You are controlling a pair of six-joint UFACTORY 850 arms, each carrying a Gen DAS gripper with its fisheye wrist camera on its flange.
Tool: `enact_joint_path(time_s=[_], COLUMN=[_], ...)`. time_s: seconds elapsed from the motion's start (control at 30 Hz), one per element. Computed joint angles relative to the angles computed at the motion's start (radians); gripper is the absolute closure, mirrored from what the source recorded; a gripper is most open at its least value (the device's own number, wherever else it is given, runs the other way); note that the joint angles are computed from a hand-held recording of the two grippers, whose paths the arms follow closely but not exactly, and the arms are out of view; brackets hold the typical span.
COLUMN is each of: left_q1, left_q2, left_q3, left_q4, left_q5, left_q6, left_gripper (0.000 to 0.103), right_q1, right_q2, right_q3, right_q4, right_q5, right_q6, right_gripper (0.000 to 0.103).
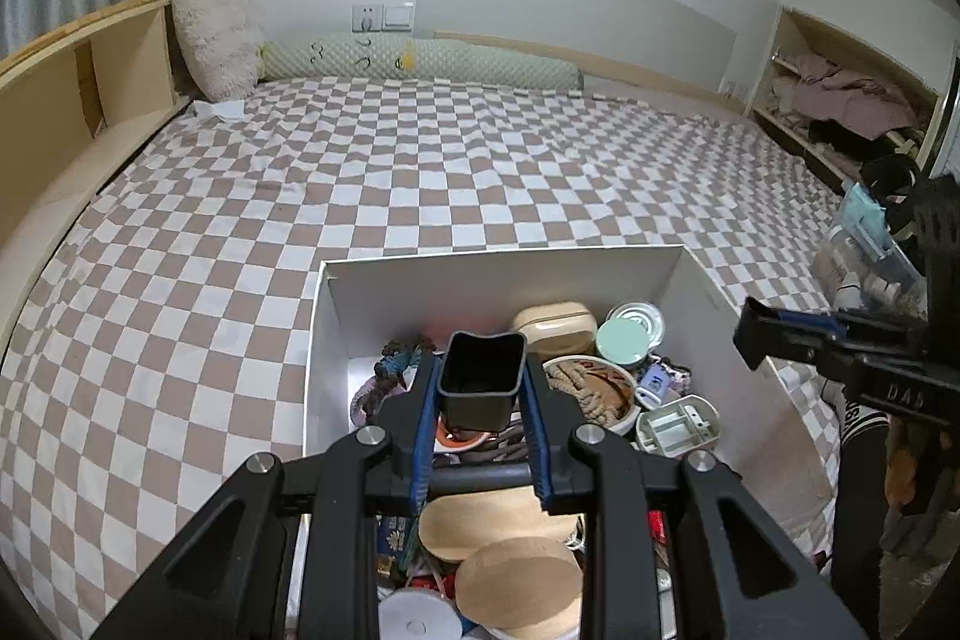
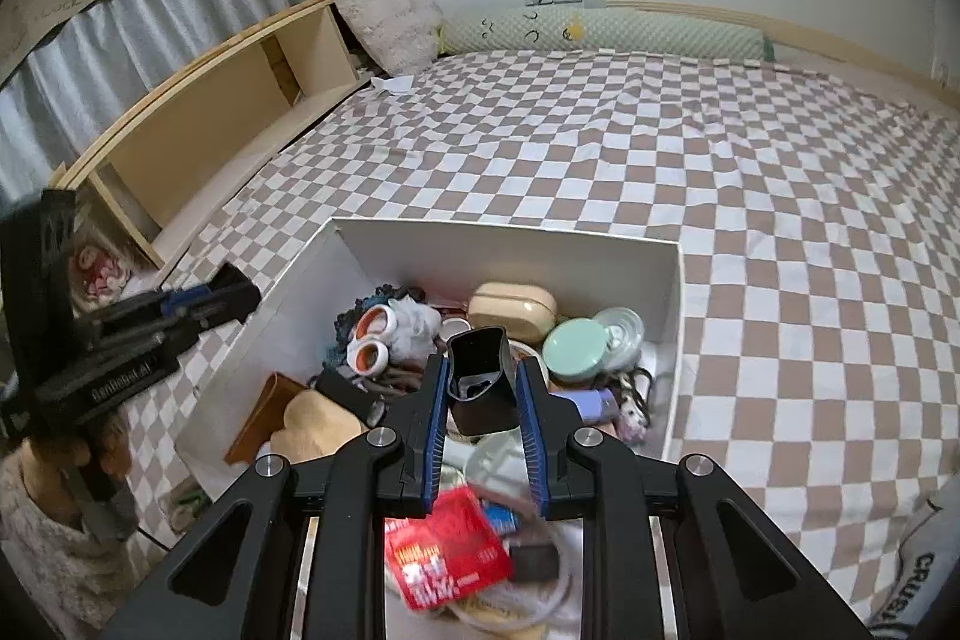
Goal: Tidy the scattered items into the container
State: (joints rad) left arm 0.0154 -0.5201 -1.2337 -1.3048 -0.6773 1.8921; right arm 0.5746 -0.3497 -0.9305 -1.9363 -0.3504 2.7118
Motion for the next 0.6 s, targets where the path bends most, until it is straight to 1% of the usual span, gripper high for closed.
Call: enact_joint_path(time_s=[0.1,0.17,0.33,0.43,0.53,0.6], left_q1=[-0.010,-0.013,-0.033,-0.046,-0.056,-0.063], left_q2=[-0.026,-0.046,-0.069,-0.084,-0.096,-0.103], left_q3=[-0.034,-0.063,-0.103,-0.125,-0.142,-0.150], left_q4=[0.045,0.081,0.133,0.183,0.218,0.234], left_q5=[0.000,-0.007,0.032,0.050,0.060,0.069], left_q6=[-0.064,-0.120,-0.170,-0.216,-0.253,-0.270], left_gripper=[0.077,0.077,0.077,0.077,0.077,0.077], right_q1=[-0.021,-0.032,-0.051,-0.055,-0.050,-0.053], right_q2=[-0.030,-0.057,-0.135,-0.166,-0.179,-0.184], right_q3=[-0.036,-0.066,-0.149,-0.176,-0.182,-0.184], right_q4=[-0.032,-0.010,0.232,0.385,0.384,0.364], right_q5=[0.039,0.067,0.120,0.131,0.118,0.115], right_q6=[0.015,-0.014,-0.276,-0.427,-0.440,-0.411], right_gripper=[0.080,0.080,0.080,0.080,0.080,0.080])
